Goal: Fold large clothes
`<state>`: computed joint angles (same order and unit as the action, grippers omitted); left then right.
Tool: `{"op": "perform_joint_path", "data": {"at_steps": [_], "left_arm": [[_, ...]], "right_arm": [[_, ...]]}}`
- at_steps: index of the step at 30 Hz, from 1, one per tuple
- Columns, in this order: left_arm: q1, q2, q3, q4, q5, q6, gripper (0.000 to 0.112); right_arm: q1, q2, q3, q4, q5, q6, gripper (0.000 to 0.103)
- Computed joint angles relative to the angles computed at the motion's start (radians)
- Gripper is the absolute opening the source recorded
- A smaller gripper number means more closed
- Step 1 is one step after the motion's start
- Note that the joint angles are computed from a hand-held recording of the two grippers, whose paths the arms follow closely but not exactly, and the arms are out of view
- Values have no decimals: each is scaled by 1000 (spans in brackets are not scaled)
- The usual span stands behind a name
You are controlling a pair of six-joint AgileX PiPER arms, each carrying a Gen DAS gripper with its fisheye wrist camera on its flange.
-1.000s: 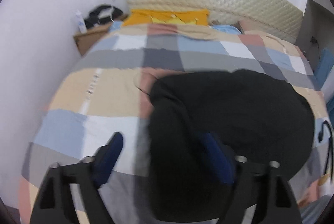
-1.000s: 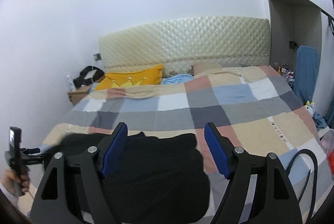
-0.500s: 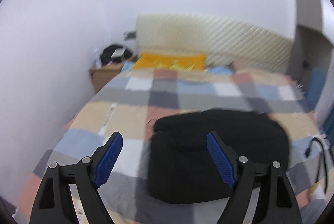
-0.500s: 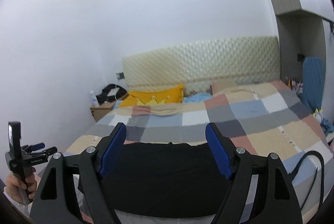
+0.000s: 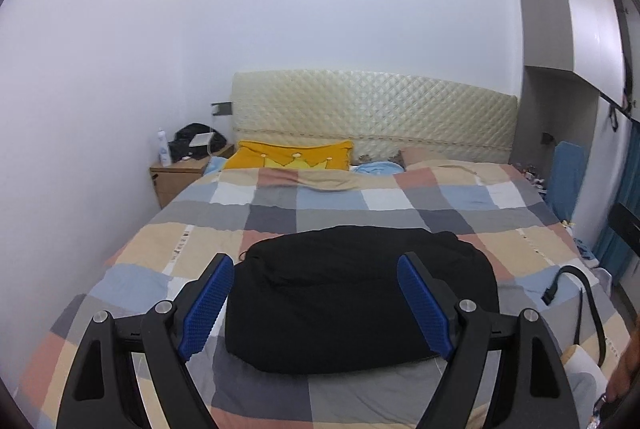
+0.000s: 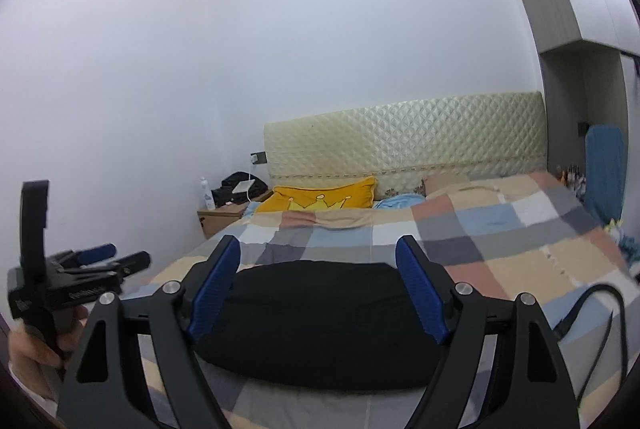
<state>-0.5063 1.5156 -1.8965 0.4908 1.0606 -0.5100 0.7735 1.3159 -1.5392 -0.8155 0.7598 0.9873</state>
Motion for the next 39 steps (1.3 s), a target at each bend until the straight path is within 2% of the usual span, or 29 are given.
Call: {"op": "perform_joint_path", "data": {"at_steps": [2, 6, 9, 16, 20, 22, 29, 33, 39], "left_arm": [[-40, -8, 5, 21, 13, -25, 84], [-90, -26, 34, 67, 18, -53, 88], [-132, -39, 62, 120, 33, -82, 88], [-160, -89, 177, 141, 22, -143, 88], [-157, -126, 249, 131, -3, -183, 88], [-145, -139, 290, 118, -23, -193, 88], [-124, -146, 358, 76, -13, -191, 88], [-138, -152, 374, 91, -4, -199, 88], [-148, -159, 389, 93, 6, -220, 88]], "right_arm": [[36, -23, 27, -49, 11, 57, 81], [114, -32, 45, -130, 86, 117, 82], [155, -32, 64, -161, 129, 138, 82], [237, -32, 110, -219, 217, 143, 85], [211, -61, 173, -180, 179, 198, 87], [225, -60, 192, -188, 209, 229, 89], [258, -76, 270, -202, 246, 303, 102], [261, -65, 273, -205, 269, 304, 103], [227, -74, 297, -159, 220, 301, 103]]}}
